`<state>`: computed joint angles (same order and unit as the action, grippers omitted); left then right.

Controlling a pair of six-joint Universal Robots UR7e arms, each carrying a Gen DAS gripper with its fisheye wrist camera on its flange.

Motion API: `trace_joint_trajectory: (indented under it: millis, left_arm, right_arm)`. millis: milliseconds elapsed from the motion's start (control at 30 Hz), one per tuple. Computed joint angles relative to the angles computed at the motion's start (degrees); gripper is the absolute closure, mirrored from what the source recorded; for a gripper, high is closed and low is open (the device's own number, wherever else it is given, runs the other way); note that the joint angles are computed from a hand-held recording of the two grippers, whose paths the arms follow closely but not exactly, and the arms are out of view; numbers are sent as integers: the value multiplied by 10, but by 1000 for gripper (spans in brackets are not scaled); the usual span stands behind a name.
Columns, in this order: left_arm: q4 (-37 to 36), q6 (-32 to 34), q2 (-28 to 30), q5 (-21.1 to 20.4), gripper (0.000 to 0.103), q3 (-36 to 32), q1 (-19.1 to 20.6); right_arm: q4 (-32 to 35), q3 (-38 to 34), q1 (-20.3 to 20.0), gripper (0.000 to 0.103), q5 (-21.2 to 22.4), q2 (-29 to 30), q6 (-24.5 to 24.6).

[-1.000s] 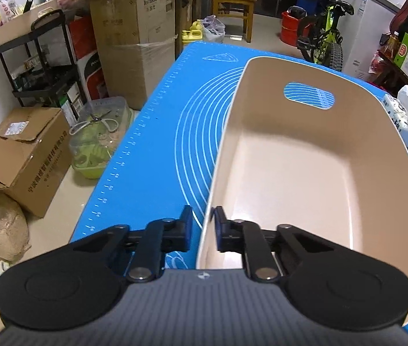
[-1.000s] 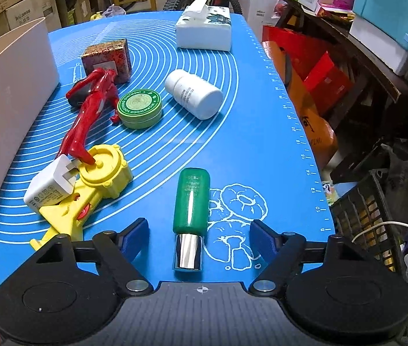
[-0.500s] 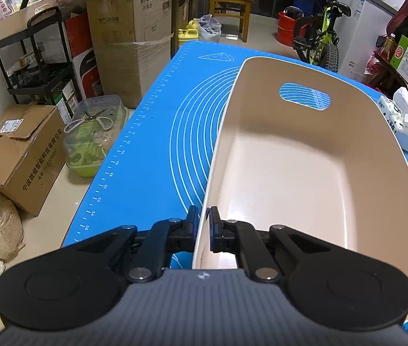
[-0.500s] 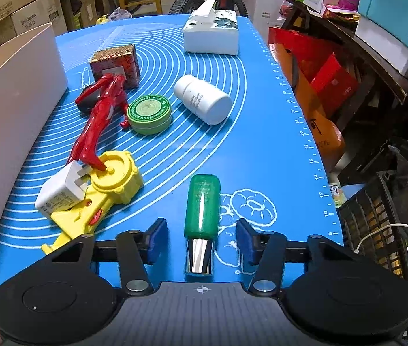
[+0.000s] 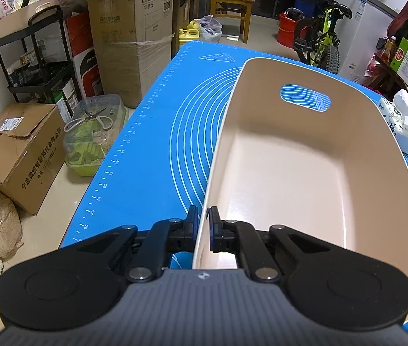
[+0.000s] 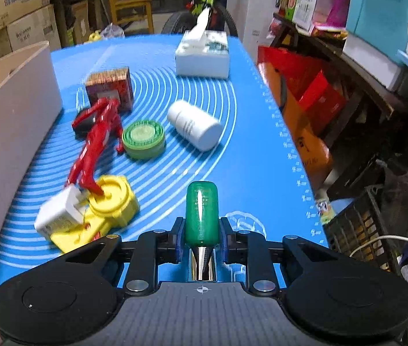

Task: Organize rigid objects
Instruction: 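Carry the green tube into the basket with the right tool and release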

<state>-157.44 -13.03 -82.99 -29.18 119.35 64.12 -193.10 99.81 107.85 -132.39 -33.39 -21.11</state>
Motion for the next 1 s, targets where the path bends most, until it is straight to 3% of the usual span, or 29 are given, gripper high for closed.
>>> trace_joint_trajectory:
  millis: [167,333,633,1000]
  left_arm:
    - [-5,5,1,1,94,1,0]
    - [-7,8,2,3,94,1,0]
    - [-8,8,2,3,93,2,0]
    - [-5,8,0,3,93,1,0]
  right_arm:
    - [-4,-26,19,70,22,3,-13]
    - [11,-75,46,70,78,14,-26]
    - [101,-210,89,70,157,87,-56]
    - [219,-318,119,70,155,173,-60]
